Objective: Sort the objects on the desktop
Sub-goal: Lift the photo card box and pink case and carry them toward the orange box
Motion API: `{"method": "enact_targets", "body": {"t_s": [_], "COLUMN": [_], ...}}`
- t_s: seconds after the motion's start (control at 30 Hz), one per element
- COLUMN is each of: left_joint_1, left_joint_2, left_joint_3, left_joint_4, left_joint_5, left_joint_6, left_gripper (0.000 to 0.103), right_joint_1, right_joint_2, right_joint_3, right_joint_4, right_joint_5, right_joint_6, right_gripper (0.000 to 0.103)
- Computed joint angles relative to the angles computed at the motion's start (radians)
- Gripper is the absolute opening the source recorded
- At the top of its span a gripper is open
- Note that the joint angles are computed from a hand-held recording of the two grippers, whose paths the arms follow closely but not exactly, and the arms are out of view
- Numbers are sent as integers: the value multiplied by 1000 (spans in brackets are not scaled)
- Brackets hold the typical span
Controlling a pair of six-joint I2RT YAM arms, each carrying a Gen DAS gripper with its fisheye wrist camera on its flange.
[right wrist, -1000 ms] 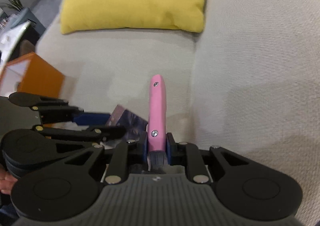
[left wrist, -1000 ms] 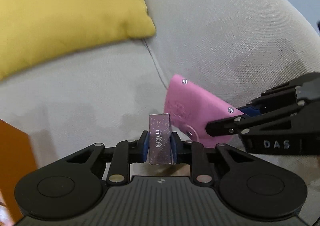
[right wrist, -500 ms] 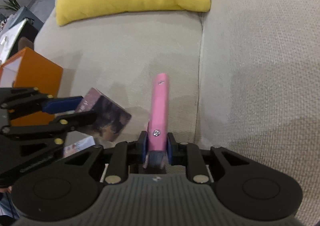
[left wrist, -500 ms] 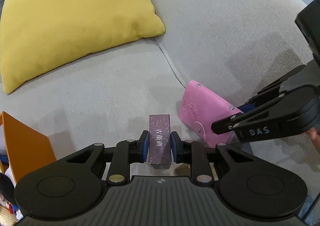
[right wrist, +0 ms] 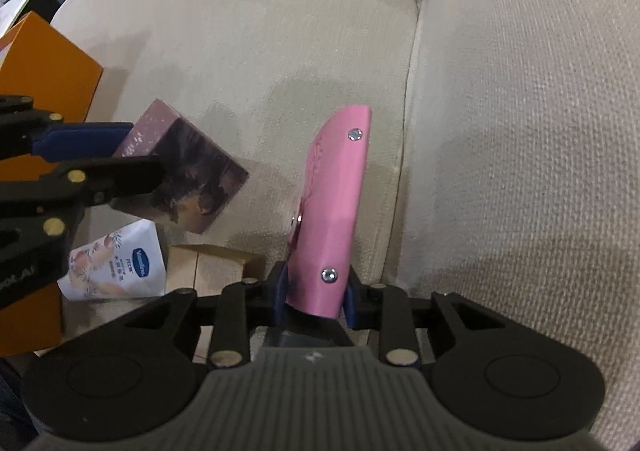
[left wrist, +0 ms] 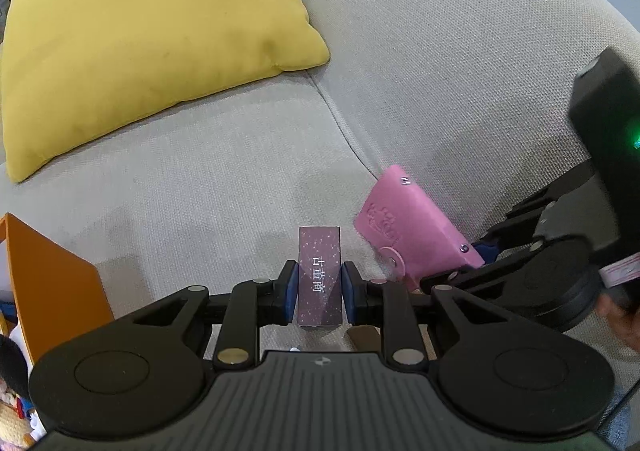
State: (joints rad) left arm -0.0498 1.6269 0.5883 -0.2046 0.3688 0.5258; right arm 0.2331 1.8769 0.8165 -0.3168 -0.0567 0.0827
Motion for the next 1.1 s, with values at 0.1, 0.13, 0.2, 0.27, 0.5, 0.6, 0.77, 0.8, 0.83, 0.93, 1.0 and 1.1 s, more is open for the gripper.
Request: {"method": "enact_targets", "body": {"t_s": [0.1,0.13,0.2,0.27,0.5,0.6,0.77,0.8,0.83,0.93,1.0,1.1], "left_joint_1": [2,3,15,25,93,149,270,306,341,474,593,752], "left_joint_2": [-2,2,-5,-6,-145,-255,-433,-469,-500,-552,-549,-514], "left_joint_3": [-6,-10,-12,-7,-39,-29,-2,6,14,52,91,144], "left_joint_4": [8,18,14,7,-40,-146,-356,-410,-460,-623,-745,-869], "left_joint_5": [4,6,19,27,92,146,268,296,320,392,435,476], "left_joint_6": [3,3,8,4,32,78,204,244,282,437,581,765], "left_gripper": [26,26,26,26,25,25,25,25,25,25,25,25], "right_joint_1": [-7,-16,-39,-47,-41,-21,11,25,39,105,170,279], "right_joint_2": [-87,-122,-171,-217,-327,-384,-523,-560,-598,-692,-742,-777], "right_joint_3": [-34,-48,-62,-72,-89,-94,-117,-125,-128,-129,-123,-106], "right_joint_4": [17,25,32,32,-1,-40,-138,-159,-185,-255,-296,-320], "right_joint_5": [9,-6,-30,-38,-46,-42,-64,-62,-60,-50,-38,-23], "right_joint_6": [-5,-7,-8,-7,5,22,55,69,83,137,184,256], "right_gripper": [19,18,18,18,18,18,18,18,18,18,18,18]}}
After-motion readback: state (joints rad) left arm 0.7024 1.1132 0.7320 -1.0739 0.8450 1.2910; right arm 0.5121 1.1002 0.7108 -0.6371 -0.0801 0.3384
